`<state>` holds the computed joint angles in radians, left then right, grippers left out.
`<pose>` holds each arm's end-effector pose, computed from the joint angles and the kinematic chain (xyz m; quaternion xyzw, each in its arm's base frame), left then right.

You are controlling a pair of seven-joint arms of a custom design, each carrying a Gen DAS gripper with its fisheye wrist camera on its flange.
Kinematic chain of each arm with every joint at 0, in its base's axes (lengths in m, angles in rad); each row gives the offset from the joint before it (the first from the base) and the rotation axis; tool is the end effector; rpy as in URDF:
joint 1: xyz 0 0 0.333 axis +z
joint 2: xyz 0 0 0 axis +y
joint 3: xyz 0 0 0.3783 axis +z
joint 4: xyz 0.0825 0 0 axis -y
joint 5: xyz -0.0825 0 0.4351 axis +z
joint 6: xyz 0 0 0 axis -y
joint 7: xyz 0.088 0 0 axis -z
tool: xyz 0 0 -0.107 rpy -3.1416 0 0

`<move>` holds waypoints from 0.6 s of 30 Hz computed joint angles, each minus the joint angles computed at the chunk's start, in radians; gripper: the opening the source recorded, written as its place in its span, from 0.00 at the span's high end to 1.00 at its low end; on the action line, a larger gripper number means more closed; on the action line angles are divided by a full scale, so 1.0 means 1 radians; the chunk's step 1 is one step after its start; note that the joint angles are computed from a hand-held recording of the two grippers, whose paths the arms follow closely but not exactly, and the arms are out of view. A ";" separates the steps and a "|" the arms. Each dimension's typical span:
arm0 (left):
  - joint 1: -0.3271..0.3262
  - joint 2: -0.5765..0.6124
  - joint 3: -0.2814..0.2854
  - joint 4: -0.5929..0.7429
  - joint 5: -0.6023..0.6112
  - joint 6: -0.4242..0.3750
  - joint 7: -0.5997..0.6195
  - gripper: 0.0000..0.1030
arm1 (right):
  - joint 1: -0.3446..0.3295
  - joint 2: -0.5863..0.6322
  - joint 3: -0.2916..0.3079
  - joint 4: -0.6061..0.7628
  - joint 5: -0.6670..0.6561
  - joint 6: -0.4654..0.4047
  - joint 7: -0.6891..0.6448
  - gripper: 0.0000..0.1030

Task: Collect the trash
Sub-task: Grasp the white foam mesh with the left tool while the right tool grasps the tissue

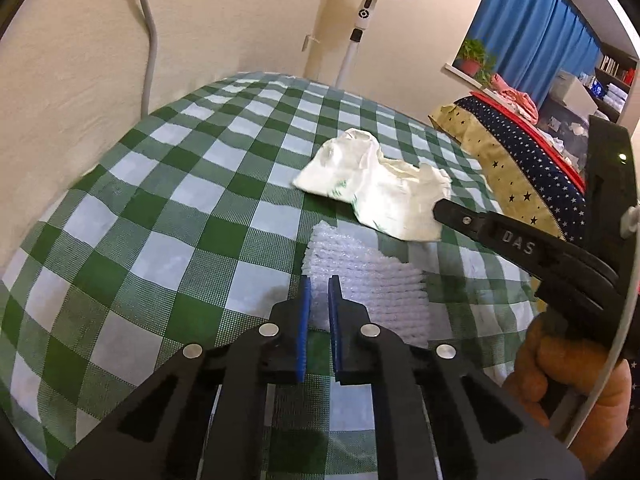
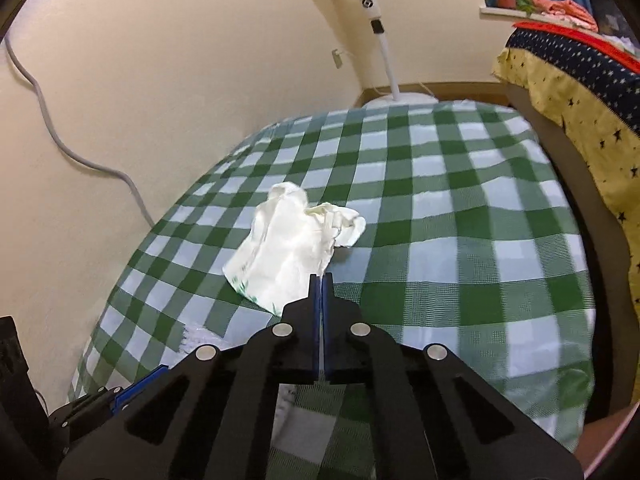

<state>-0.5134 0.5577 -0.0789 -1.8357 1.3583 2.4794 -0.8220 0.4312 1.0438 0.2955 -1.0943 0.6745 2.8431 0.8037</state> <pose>0.5995 -0.4016 0.2478 -0.8375 0.3791 -0.2859 0.2705 0.7697 0.4882 0.2650 -0.8112 0.3932 -0.0293 0.4318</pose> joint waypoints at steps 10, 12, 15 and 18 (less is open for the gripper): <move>-0.030 -0.046 -0.021 -0.019 0.022 -0.069 0.023 0.92 | -0.137 -0.194 0.152 -0.303 0.127 0.201 -0.227 0.99; -0.038 -0.056 -0.029 -0.022 0.021 -0.090 0.034 0.92 | -0.180 -0.230 0.198 -0.367 0.161 0.249 -0.284 0.99; -0.045 -0.069 -0.039 -0.027 0.026 -0.113 0.040 0.92 | -0.261 -0.272 0.286 -0.450 0.212 0.308 -0.362 0.99; -0.055 -0.083 -0.050 -0.033 0.030 -0.139 0.044 0.92 | -0.366 -0.300 0.405 -0.537 0.239 0.382 -0.439 0.99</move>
